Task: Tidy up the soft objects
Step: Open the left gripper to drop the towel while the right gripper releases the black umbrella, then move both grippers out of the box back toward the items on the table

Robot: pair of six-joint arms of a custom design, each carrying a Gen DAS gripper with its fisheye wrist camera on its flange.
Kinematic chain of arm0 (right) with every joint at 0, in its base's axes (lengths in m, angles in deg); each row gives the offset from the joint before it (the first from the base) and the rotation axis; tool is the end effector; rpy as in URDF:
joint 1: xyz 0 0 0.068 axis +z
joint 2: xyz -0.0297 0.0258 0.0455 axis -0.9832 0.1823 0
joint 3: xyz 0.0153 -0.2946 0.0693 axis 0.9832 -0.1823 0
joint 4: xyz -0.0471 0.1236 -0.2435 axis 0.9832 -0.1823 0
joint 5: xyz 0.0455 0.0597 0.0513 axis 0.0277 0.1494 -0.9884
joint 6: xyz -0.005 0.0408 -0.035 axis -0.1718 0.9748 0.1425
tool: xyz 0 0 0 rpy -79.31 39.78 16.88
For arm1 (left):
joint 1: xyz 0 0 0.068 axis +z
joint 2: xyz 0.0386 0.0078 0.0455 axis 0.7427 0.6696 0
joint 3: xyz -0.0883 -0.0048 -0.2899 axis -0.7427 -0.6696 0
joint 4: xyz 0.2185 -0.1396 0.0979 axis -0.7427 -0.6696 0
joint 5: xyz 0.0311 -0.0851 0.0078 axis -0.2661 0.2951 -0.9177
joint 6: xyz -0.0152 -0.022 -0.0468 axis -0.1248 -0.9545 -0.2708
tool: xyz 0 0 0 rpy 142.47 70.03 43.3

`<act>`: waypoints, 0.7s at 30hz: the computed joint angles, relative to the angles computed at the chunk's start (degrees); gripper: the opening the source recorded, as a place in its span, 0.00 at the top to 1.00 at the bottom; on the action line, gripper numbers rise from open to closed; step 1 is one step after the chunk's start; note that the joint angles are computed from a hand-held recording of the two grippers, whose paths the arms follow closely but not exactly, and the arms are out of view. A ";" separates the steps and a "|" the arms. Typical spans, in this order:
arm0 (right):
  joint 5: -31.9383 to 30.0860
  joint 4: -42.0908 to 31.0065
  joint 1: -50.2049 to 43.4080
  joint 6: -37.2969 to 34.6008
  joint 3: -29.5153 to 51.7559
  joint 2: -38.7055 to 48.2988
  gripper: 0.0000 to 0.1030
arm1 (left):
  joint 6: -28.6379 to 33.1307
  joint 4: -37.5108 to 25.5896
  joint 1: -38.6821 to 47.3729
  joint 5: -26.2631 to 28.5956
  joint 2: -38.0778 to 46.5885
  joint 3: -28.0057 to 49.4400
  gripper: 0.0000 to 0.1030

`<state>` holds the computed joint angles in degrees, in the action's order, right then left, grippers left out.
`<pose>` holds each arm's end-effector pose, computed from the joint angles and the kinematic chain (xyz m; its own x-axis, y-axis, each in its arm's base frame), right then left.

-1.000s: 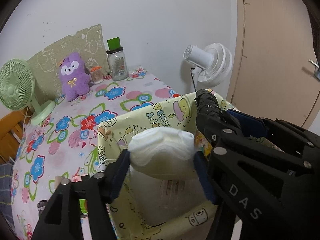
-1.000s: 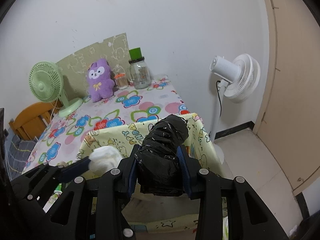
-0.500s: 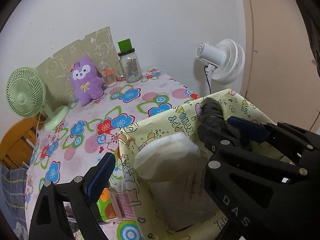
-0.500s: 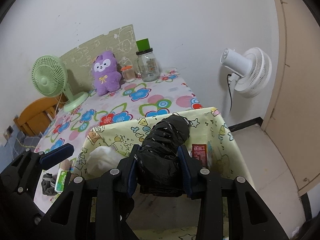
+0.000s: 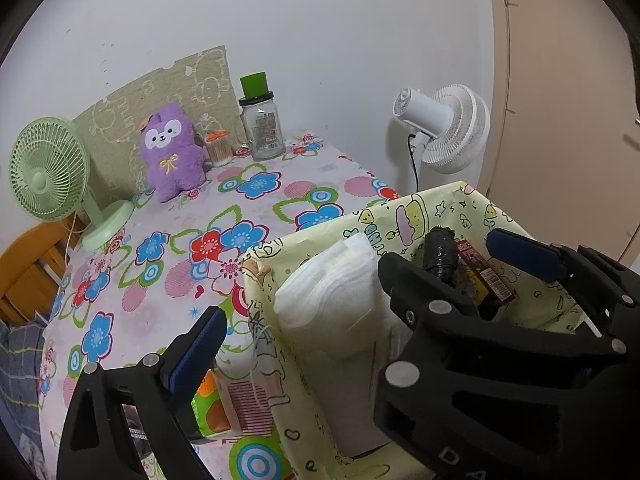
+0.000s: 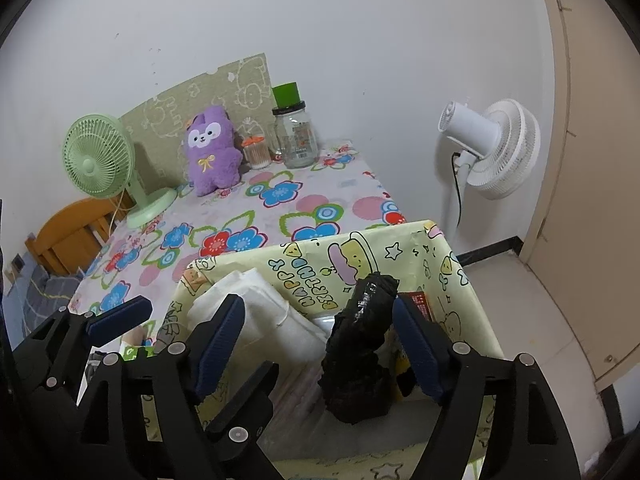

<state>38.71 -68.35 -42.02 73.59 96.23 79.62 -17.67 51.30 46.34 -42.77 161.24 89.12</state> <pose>0.2394 0.1695 0.1336 -0.6609 0.0345 -0.7497 -0.1060 0.9846 0.1387 0.2277 -0.0091 0.1217 -0.6636 0.2329 -0.7109 0.2292 0.9679 0.1031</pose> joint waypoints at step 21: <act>16.41 -7.68 13.36 5.61 0.32 -6.01 0.13 | 3.19 -6.27 11.79 8.28 -13.43 -4.69 0.01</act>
<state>55.12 -76.03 -28.67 79.20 96.55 73.61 -14.48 45.03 58.13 -34.49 147.81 84.43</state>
